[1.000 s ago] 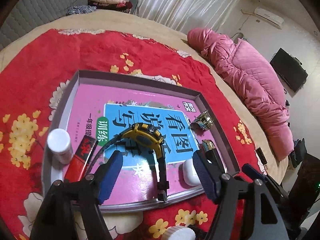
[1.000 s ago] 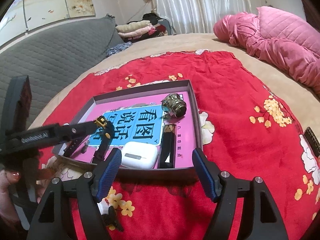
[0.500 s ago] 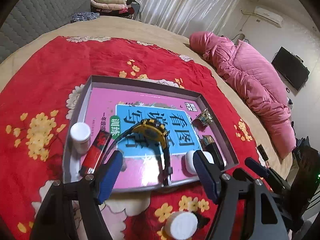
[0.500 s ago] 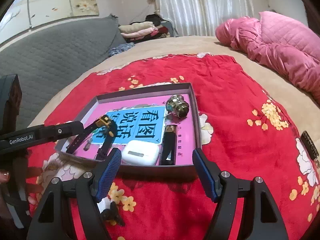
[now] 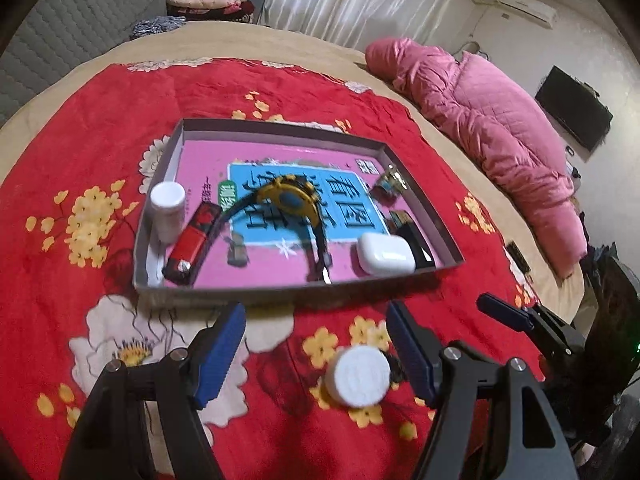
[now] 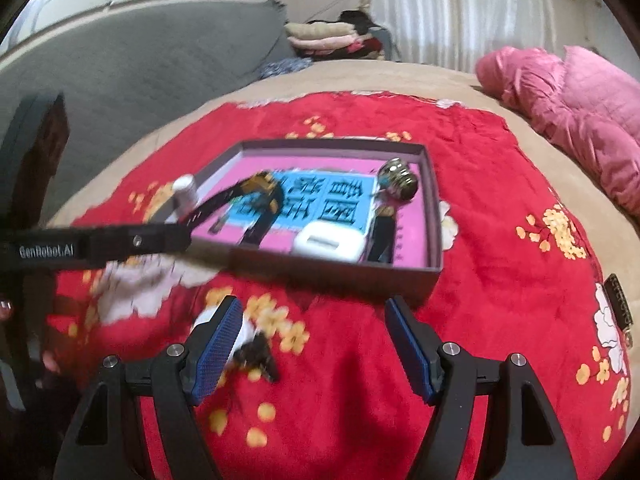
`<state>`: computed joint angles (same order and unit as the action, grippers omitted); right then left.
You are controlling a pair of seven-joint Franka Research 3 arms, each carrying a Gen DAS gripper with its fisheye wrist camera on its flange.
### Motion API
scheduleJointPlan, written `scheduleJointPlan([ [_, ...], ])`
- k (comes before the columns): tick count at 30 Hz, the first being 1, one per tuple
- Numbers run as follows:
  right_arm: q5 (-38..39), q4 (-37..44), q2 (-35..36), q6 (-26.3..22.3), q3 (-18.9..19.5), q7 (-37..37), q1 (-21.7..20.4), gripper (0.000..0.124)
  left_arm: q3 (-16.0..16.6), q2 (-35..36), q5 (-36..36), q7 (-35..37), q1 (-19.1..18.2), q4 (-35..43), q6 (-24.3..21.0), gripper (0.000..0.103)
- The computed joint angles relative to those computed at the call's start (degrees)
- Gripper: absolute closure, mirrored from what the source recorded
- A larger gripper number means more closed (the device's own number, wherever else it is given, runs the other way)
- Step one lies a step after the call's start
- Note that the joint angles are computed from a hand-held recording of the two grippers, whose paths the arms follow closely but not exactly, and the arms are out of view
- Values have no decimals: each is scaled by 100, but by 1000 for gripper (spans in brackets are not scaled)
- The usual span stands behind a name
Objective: Organize rigid objects
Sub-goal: 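Move left gripper to white round cap while right moves to small black clip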
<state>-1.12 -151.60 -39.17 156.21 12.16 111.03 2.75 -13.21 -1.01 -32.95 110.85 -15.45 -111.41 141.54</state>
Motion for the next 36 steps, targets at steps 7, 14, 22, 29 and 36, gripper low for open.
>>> scheduleJointPlan([
  [7, -41, -54, -39, -448, 80, -114, 184, 49, 14, -197, 135, -29, -62, -212, -185, 31],
  [14, -192, -63, -35, -721, 114, -28, 257, 49, 4, -301, 482, -129, -163, -363, -434, 31],
  [22, -294, -116, -143, -912, 96, 95, 275, 49, -53, -227, 936, -218, -261, -404, -709, 31],
  [29, -457, -114, -48, -914, 143, 92, 284, 49, -110, -158, 1116, -321, -323, -413, -621, 31],
  [36, -530, -125, 119, -808, 136, 101, 285, 49, -173, 13, 1451, -589, -332, -394, -393, 31],
])
